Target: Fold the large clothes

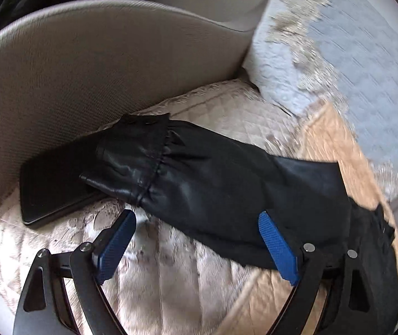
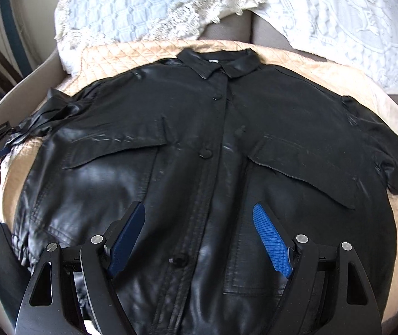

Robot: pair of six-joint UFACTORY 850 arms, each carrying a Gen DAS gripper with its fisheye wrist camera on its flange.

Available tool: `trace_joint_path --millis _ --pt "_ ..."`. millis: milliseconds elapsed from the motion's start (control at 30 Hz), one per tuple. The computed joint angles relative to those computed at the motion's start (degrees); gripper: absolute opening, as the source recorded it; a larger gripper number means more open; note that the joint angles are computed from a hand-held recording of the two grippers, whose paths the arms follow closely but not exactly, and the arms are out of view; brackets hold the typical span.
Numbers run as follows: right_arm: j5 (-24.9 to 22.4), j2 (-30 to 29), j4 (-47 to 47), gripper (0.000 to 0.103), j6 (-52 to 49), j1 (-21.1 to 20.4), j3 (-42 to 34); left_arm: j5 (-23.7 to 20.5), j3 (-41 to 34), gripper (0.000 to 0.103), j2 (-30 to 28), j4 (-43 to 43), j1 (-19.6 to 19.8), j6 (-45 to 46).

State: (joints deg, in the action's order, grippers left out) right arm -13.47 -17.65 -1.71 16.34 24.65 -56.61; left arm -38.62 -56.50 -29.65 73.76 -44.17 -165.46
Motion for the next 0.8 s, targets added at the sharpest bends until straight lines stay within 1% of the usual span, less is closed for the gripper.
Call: trace_joint_path --millis 33,67,100,133,167,200,233,267,300,367,433,533,633,733,800 --pt "-0.14 -0.08 -0.19 0.080 0.12 -0.26 0.02 0.30 0.15 0.086 -0.32 0.73 0.47 -1.62" --pt "-0.17 -0.13 -0.30 0.080 0.23 -0.46 0.04 -0.13 0.07 0.073 -0.53 -0.23 0.86 -0.85" --pt "-0.18 -0.11 -0.52 0.080 0.45 -0.71 0.11 -1.37 -1.16 0.057 -1.65 -3.10 1.10 2.32" --pt "0.01 0.05 -0.61 0.080 0.51 -0.95 0.32 -2.42 -2.51 0.046 -2.49 -5.83 1.32 6.50" --pt "0.20 0.27 -0.57 0.080 0.45 -1.13 0.52 -2.04 -3.04 0.023 -2.60 -6.57 1.57 8.27" --pt "0.50 0.58 -0.31 0.080 0.18 -1.41 0.81 -1.63 -2.80 0.012 -1.99 -5.95 1.53 8.28" --pt "0.84 0.89 0.14 0.080 -0.23 -1.67 1.16 -2.24 -3.62 0.010 -1.77 -7.02 1.36 10.33" --pt "1.34 1.33 1.08 0.080 -1.03 -2.02 1.70 -4.03 -4.55 0.008 -1.54 -8.16 0.91 12.87" --pt "1.64 1.59 1.88 0.080 -1.65 -2.24 2.04 -6.80 -5.95 0.007 -1.25 -8.59 -0.02 15.61" --pt "2.33 2.34 5.25 0.080 -4.66 -2.84 3.05 -10.03 -7.15 0.007 0.40 -6.46 -1.73 17.20" --pt "2.71 2.92 8.44 0.080 -7.75 -3.39 3.83 -12.99 -10.78 0.007 0.90 -4.07 -3.91 20.71" --pt "3.16 4.29 11.39 0.080 -10.76 -4.08 5.16 -14.48 -18.08 0.007 -0.71 -0.11 -6.43 26.78" --pt "3.69 6.03 11.51 0.080 -10.72 -4.85 6.69 -12.43 -26.82 0.007 -4.61 3.77 -8.13 31.65" --pt "3.72 7.99 9.00 0.080 -7.80 -5.79 8.48 -6.37 -38.56 0.007 -11.75 5.09 -8.87 37.80" --pt "3.25 9.12 5.97 0.080 -4.52 -6.32 9.47 -2.60 -47.33 0.008 -17.63 1.65 -9.18 44.08"
